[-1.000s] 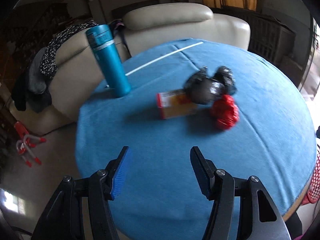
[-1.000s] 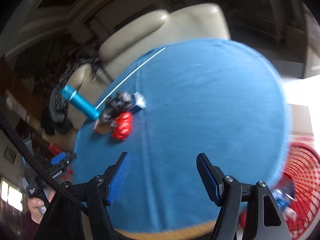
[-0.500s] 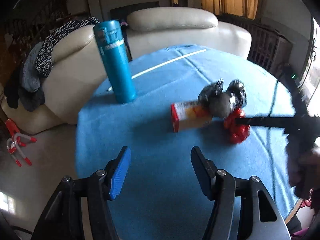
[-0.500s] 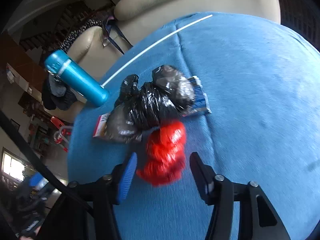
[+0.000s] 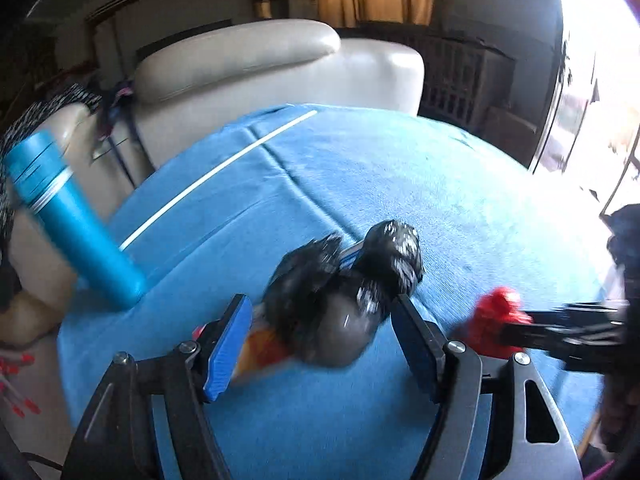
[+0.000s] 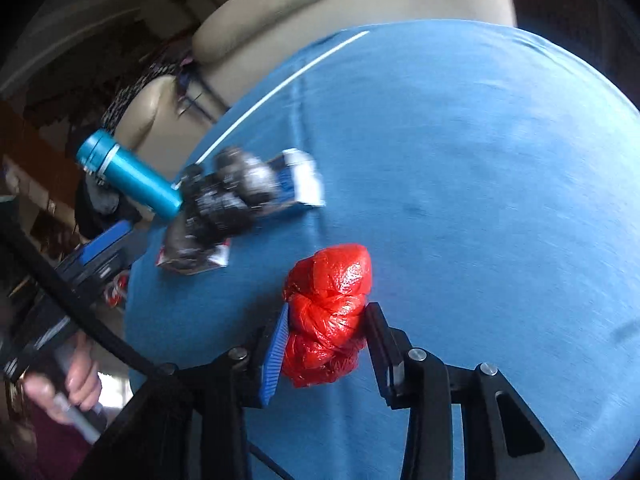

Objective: Collect trash
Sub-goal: 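Grasp the red plastic bag with the right tool while the left tool grasps the black bag, then lift the black bag with the left tool while the right tool holds the red bag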

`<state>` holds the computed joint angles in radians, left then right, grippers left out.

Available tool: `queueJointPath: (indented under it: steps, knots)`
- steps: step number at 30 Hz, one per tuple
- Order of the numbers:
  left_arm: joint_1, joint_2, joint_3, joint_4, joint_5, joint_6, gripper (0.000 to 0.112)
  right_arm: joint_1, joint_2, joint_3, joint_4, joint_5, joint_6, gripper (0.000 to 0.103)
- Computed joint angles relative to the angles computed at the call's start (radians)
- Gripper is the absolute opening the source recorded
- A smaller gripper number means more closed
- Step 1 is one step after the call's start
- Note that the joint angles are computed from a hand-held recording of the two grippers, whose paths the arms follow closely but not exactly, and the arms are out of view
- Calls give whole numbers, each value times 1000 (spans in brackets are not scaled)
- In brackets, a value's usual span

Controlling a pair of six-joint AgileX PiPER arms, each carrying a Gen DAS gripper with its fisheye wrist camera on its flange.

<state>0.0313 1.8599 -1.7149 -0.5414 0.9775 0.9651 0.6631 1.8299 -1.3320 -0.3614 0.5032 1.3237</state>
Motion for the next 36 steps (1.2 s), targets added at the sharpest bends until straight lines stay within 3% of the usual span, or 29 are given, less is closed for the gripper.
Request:
queueJointPath:
  steps: [6,7,8,11,16,19,20,21,23,31,34,36]
  knots:
    - [-101,26,40,105,-75,-5,70,15,-105,153,-142,-41,181,41]
    - [-102,24,47,106,-77,-12,63,14,-106,158,-150,-46,191,41]
    - [-100,25,47,107,-67,-28,37,19,-109,155,-153,-43,198,41]
    - [-82,21,42,112,-4,-87,16,14,-133,191,-178,-75,223,41]
    - [3,-79,162,-25,96,-3,13,43,-161,209,-256,-54,303,41]
    - [31,-126,208,-47,106,39,17,61,-186,229,-301,-37,356,41]
    - [31,-129,206,-45,106,37,33,67,-201,249,-320,-37,381,41]
    - [32,-132,207,-44,99,34,55,70,-208,257,-328,-34,396,41]
    - [27,-131,209,-54,65,21,74,71,-212,263,-329,-34,406,41]
    - [-86,-51,147,31,-46,10,74,65,-244,322,-371,-42,477,41]
    - [-128,21,60,99,31,-40,74,51,-245,336,-380,-59,487,41]
    - [-148,37,66,114,38,-39,74,40,-241,341,-381,-76,488,41]
